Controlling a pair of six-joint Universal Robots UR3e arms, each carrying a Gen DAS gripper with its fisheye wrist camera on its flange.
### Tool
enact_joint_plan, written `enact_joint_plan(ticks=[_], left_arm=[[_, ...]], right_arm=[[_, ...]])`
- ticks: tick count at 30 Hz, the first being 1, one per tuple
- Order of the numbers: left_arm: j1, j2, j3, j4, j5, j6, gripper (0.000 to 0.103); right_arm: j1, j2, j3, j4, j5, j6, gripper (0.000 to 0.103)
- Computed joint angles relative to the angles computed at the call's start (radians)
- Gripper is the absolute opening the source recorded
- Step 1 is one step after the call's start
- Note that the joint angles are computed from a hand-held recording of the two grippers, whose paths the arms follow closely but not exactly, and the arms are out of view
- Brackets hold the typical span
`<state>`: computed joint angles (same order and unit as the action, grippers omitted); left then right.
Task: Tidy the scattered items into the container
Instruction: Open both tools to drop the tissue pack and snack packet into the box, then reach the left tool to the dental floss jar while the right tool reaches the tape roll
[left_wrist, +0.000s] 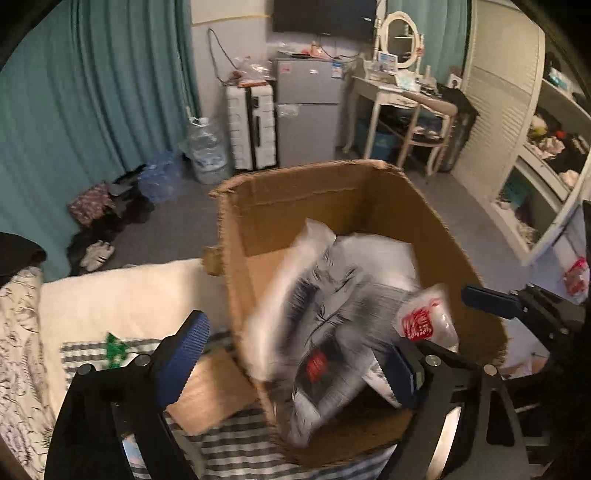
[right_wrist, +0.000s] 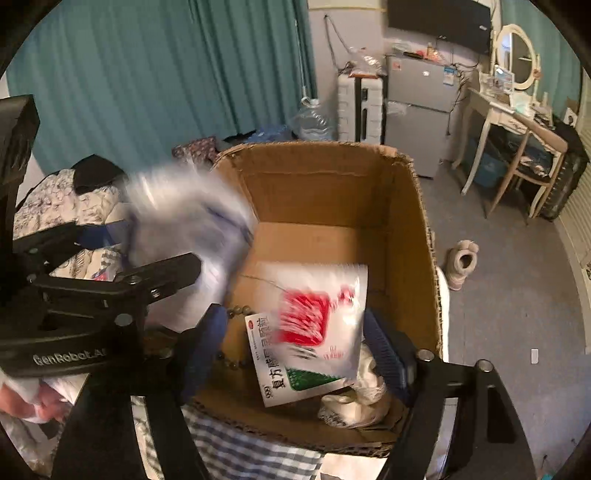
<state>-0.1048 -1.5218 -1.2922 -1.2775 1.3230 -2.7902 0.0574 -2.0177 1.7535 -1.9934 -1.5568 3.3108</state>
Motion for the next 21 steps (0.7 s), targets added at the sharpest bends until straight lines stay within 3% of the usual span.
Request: enact_joint_plan(ticks=[7,9,10,13,21], left_arm=[[0.146,0.066,-0.053,-0.019,-0.04,0.043,0.09],[0.226,0.103,-0.079,-0.037,-0.063,0.072,0.094],[0.255,0.117,-0.092,-0.039,-0.067,0.085,0.102],[0.4,0.186,-0.176,-0.026,-0.088,0.152,0.103],[0.817,0.302,-0.397,-0.072,-0.137,0.343,0.103]], right_arm=[[-0.001,-0.001,0.017,-0.053,0.036,-0.006,0.076],[0.04,0.01,0.011,-0.07,0.022,0.02,0.076],[0.071,0.013,0.012,-0.087,0.012,0.04,0.076],[0.122,0.011,0.032,-0.153,0.027,0.051,0.076],[0.415,0.19,-0.053,-0.272,-0.083,0.157,0.076]])
